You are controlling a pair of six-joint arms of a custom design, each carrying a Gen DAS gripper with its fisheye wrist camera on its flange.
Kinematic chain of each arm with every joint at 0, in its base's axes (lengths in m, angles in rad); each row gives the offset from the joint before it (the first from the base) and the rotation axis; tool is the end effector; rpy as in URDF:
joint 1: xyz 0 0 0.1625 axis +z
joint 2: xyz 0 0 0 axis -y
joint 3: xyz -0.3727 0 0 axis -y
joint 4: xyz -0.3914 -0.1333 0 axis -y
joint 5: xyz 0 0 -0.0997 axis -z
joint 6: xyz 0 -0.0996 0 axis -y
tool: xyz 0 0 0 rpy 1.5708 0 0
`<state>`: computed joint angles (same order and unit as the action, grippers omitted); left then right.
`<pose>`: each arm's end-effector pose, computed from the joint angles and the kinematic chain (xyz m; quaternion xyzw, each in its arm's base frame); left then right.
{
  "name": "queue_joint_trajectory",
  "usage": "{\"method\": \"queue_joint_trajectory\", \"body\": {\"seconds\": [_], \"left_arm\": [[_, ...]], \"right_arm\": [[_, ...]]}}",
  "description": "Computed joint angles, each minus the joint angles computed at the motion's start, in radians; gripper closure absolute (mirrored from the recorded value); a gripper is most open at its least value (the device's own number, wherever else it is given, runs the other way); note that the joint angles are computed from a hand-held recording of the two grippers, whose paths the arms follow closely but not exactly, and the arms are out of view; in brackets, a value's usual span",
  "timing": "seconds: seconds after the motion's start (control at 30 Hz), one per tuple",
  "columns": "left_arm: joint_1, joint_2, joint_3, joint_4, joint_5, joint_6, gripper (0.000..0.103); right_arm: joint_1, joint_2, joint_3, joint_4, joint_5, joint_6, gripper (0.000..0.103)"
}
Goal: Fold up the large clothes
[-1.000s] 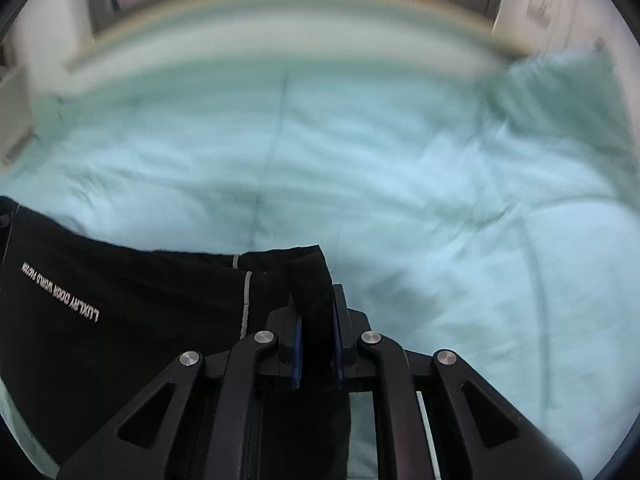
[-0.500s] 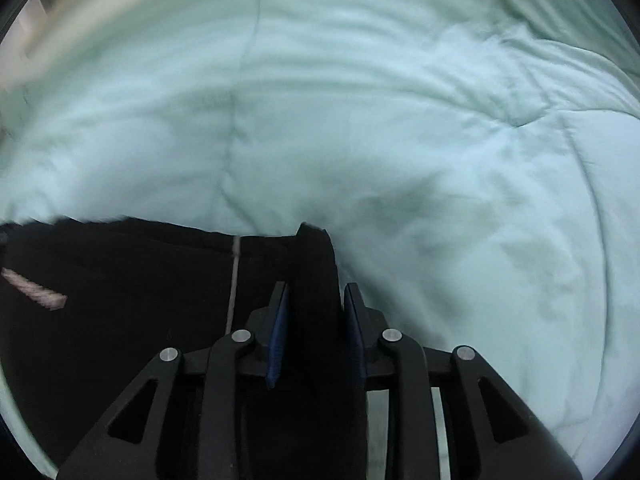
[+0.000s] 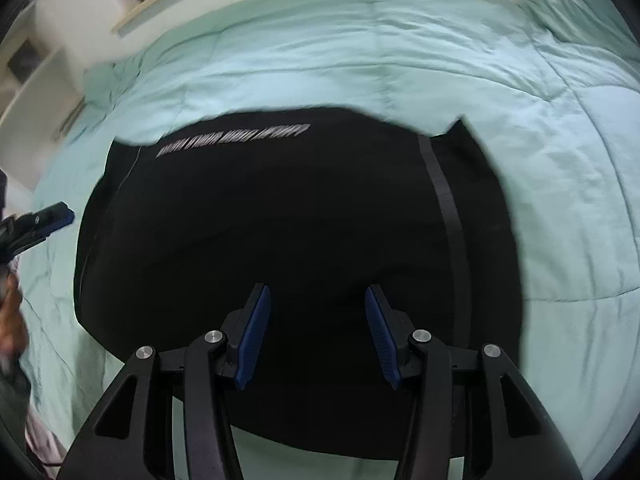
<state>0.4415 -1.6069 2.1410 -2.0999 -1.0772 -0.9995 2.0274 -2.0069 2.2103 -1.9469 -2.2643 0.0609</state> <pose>-0.3050 -0.3438 0.2475 0.0635 0.9676 -0.2125 0.1206 0.2112 -0.2720 0.3629 0.1554 -0.9245 0.1650 0.3066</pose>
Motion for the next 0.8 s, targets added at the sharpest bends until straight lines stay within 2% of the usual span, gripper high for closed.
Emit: {"method": "queue_joint_trajectory", "body": {"seconds": [0.03,0.1,0.13,0.23,0.3,0.4,0.47,0.5,0.53,0.57,0.63,0.7,0.77,0.8], "left_arm": [[-0.017,0.031,0.002,-0.012,-0.002,0.005,0.056],[-0.033,0.127,-0.001,-0.004,-0.012,-0.013,0.056],[-0.031,0.153,-0.002,0.025,-0.01,-0.03,0.056],[0.009,0.214,0.022,0.01,-0.012,-0.072,0.055],[0.036,0.211,0.026,-0.029,-0.026,-0.072,0.055],[0.051,0.189,0.012,-0.024,-0.059,-0.05,0.055],[0.054,0.167,-0.004,-0.018,-0.084,-0.023,0.055],[0.05,0.153,-0.01,-0.027,-0.093,-0.005,0.055],[0.047,0.142,-0.017,-0.045,-0.086,0.016,0.054],[0.045,0.139,-0.032,-0.048,-0.06,0.026,0.053],[0.059,0.153,-0.068,-0.037,-0.014,0.02,0.046],[0.107,0.177,-0.087,-0.078,0.012,0.025,0.045],[0.159,0.212,-0.118,-0.008,0.031,-0.023,0.045],[0.199,0.228,-0.12,0.008,0.013,-0.037,0.045]], "right_arm": [[0.024,0.006,0.016,-0.013,-0.017,0.013,0.051],[0.054,0.049,0.058,-0.063,-0.112,0.008,0.051],[0.048,0.067,0.076,-0.081,-0.14,-0.001,0.051],[0.017,0.082,0.113,-0.102,-0.152,-0.02,0.05],[-0.008,0.075,0.12,-0.126,-0.133,-0.043,0.05],[-0.016,0.092,0.058,-0.032,-0.098,0.004,0.05],[-0.008,0.097,-0.01,0.02,-0.027,0.013,0.05],[-0.003,0.095,-0.035,-0.007,0.02,-0.011,0.05],[0.001,0.101,-0.049,-0.031,0.035,-0.025,0.048],[0.013,0.129,-0.07,-0.076,0.025,-0.04,0.039],[0.017,0.196,-0.091,-0.165,-0.025,-0.08,0.031],[-0.025,0.28,-0.114,-0.206,-0.056,-0.084,0.031],[-0.089,0.334,-0.132,-0.19,-0.043,-0.053,0.031],[-0.126,0.357,-0.135,-0.185,-0.031,-0.049,0.031]]}}
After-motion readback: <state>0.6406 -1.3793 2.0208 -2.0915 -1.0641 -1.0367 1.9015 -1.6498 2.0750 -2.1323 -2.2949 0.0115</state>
